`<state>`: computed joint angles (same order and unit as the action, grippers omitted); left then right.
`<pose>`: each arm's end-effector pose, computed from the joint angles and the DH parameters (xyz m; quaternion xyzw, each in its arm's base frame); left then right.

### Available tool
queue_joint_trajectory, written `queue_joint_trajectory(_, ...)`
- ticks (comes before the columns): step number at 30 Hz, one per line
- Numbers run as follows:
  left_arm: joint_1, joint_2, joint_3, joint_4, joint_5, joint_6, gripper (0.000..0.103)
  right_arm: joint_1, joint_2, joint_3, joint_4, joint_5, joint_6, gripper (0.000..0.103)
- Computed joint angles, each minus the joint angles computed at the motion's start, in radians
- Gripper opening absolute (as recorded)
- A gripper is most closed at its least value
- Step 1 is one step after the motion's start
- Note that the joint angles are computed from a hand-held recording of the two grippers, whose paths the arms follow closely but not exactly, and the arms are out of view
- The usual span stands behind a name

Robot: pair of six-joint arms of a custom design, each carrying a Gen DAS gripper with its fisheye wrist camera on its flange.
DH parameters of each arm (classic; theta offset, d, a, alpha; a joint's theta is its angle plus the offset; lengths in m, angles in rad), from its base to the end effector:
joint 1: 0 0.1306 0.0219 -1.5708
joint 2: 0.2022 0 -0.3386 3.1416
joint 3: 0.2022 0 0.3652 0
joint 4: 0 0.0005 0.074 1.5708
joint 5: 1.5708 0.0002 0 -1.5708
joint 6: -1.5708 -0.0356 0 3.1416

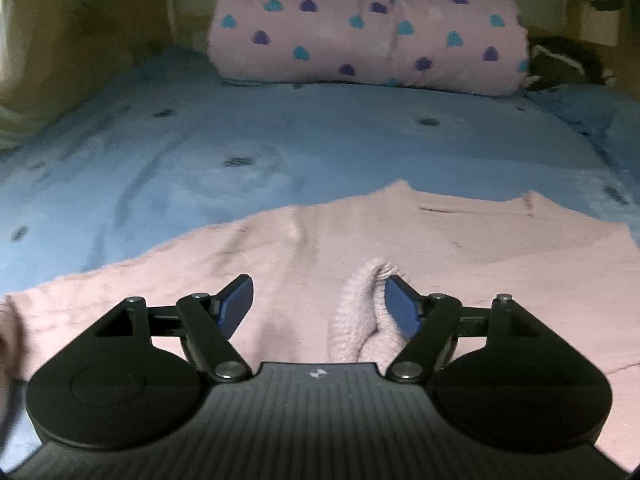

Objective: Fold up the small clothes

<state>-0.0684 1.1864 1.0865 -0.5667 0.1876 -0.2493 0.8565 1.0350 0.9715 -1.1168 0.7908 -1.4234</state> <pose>0.4080 -0.0351 0.3596 0.1821 0.8778 -0.0446 0.4408 0.2245 0.2196 0.3357 0.3249 0.8483 0.0049 0.4181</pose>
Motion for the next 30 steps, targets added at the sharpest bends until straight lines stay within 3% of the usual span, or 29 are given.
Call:
queue_joint_trajectory(3, 0.005, -0.003, -0.006, 0.036, -0.074, -0.007, 0.077, -0.002, 0.002, 0.004, -0.015, 0.004, -0.013, 0.059)
queue_joint_trajectory(16, 0.056, -0.051, -0.032, 0.000, 0.017, -0.029, 0.081, -0.009, -0.010, -0.005, -0.069, 0.015, -0.082, 0.059)
queue_joint_trajectory(22, 0.031, 0.010, -0.050, 0.019, -0.095, -0.074, 0.082, -0.015, 0.007, 0.000, -0.103, 0.002, -0.097, 0.059)
queue_joint_trajectory(25, 0.044, 0.029, -0.052, 0.032, -0.094, -0.064, 0.088, -0.024, 0.030, 0.007, -0.119, -0.015, -0.094, 0.059)
queue_joint_trajectory(30, 0.051, 0.040, -0.029, 0.000, -0.094, -0.062, 0.090, -0.052, 0.069, 0.009, -0.119, -0.059, -0.073, 0.058)
